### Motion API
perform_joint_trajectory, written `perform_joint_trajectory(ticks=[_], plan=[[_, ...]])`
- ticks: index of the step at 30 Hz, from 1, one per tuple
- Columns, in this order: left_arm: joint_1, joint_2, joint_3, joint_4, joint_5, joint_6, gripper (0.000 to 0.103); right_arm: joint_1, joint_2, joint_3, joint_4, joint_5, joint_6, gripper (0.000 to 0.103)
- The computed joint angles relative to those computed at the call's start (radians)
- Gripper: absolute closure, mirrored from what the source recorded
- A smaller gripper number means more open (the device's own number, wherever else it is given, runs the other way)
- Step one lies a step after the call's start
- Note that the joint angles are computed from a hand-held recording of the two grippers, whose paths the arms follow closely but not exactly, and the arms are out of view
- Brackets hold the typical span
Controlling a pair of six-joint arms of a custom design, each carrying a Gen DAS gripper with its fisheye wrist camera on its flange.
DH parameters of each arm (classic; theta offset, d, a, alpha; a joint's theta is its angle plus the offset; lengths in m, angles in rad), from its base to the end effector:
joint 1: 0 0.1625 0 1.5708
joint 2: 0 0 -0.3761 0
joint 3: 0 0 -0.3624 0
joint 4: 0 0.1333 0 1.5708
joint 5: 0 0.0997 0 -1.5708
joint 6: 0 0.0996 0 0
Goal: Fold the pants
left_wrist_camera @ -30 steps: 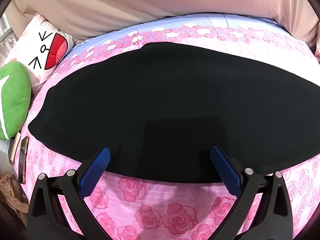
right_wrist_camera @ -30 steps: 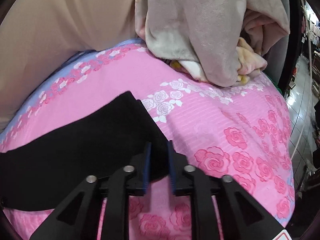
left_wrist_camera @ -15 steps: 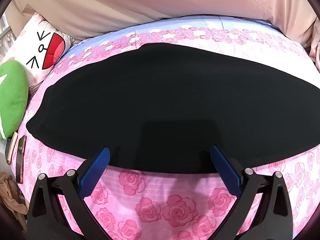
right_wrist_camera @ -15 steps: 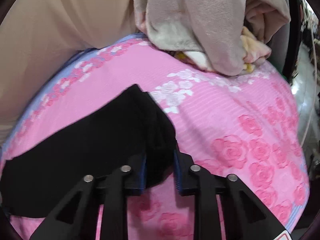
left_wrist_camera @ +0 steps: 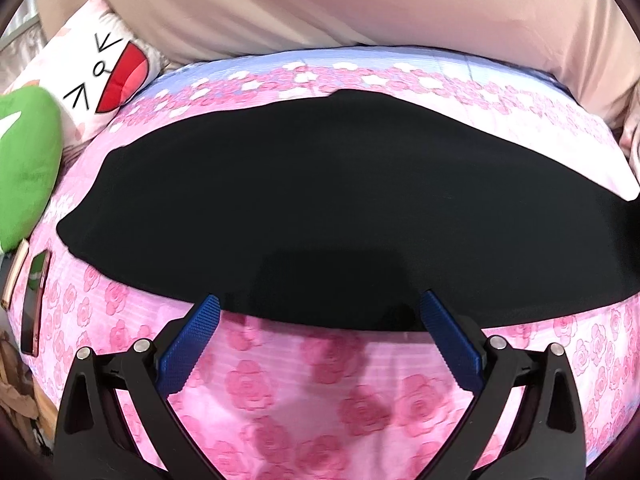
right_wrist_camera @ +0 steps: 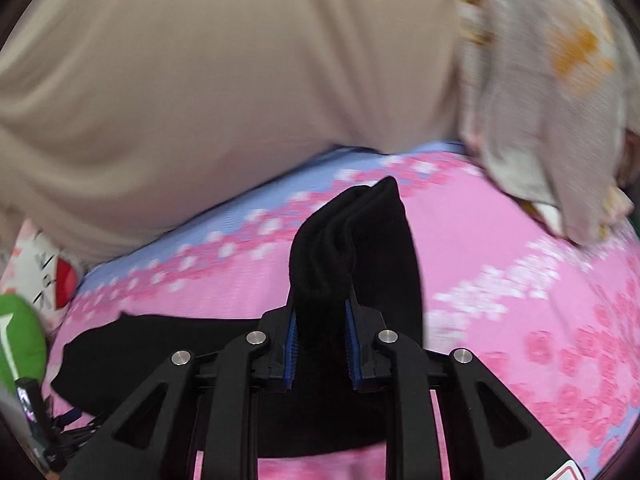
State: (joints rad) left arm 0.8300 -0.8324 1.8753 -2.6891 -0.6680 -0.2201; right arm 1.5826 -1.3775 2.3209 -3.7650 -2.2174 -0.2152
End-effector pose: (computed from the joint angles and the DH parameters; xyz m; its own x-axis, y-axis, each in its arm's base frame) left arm -0.2082 -0.5410 0.0736 -0.6319 0.2047 -0.7475 0.5482 0.7998 -0.2444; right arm 0.0779 -0.3909 0.3078 -0.7855 0.4823 0.3878 -0.1755 0.4274 -0.8869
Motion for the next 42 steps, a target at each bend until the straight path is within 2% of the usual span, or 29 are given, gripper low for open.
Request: perform_joint_trajectory(ticks=[3, 7, 14, 16, 17, 18, 20, 22, 23, 25, 27, 30, 32, 33, 34, 36, 38, 40, 42], plan=[[0.019, -0.03, 0.015, -0.005, -0.003, 0.0, 0.005, 0.098, 0.16, -0.124, 0.046, -0.02, -0.025, 0.084], [0.045, -0.076, 0.043, -0.02, -0.003, 0.007, 0.005, 0.165, 0.354, -0.284, 0.161, -0.007, -0.037, 0.084], [0.09, -0.147, 0.078, -0.031, -0.017, 0.005, 0.005, 0.183, 0.614, -0.467, 0.37, 0.008, -0.022, 0.082], [0.099, -0.153, 0.08, -0.041, -0.022, 0.016, 0.005, 0.17, 0.669, -0.486, 0.377, -0.034, -0.046, 0.077], [0.102, -0.155, 0.08, -0.044, -0.025, 0.022, 0.005, 0.172, 0.703, -0.496, 0.338, -0.052, -0.083, 0.075], [0.105, -0.156, 0.08, -0.044, -0.027, 0.027, 0.005, 0.18, 0.716, -0.491, 0.293, -0.068, -0.107, 0.075], [0.108, -0.159, 0.081, -0.047, -0.033, 0.035, 0.005, 0.2, 0.693, -0.465, 0.3, -0.084, -0.077, 0.066], [0.111, -0.16, 0.081, -0.061, -0.042, 0.048, 0.005, 0.209, 0.629, -0.408, 0.287, -0.024, -0.057, 0.057], [0.113, -0.159, 0.08, -0.067, -0.048, 0.05, 0.005, 0.21, 0.61, -0.4, 0.293, -0.017, -0.053, 0.054], [0.116, -0.153, 0.073, -0.068, -0.066, 0.052, 0.005, 0.212, 0.589, -0.404, 0.305, -0.03, -0.046, 0.053], [0.118, -0.145, 0.065, -0.066, -0.079, 0.054, 0.005, 0.216, 0.596, -0.441, 0.327, -0.069, -0.044, 0.053], [0.11, -0.135, 0.061, -0.064, -0.093, 0.06, 0.005, 0.184, 0.61, -0.523, 0.427, -0.043, 0.009, 0.052], [0.106, -0.134, 0.063, -0.061, -0.092, 0.066, 0.005, 0.174, 0.673, -0.626, 0.48, -0.123, 0.005, 0.052], [0.103, -0.134, 0.064, -0.059, -0.089, 0.067, 0.005, 0.166, 0.698, -0.666, 0.513, -0.139, -0.005, 0.054], [0.101, -0.135, 0.065, -0.057, -0.086, 0.066, 0.005, 0.155, 0.715, -0.693, 0.542, -0.146, -0.008, 0.073], [0.101, -0.136, 0.067, -0.055, -0.08, 0.067, 0.005, 0.153, 0.756, -0.727, 0.518, -0.172, -0.068, 0.078], [0.104, -0.131, 0.061, -0.051, -0.072, 0.069, 0.005, 0.177, 0.767, -0.742, 0.521, -0.208, -0.088, 0.087], [0.108, -0.124, 0.053, -0.047, -0.072, 0.068, 0.005, 0.193, 0.756, -0.73, 0.494, -0.176, -0.086, 0.088], [0.112, -0.115, 0.04, -0.034, -0.075, 0.061, 0.005, 0.204, 0.783, -0.757, 0.476, -0.182, -0.115, 0.085]])
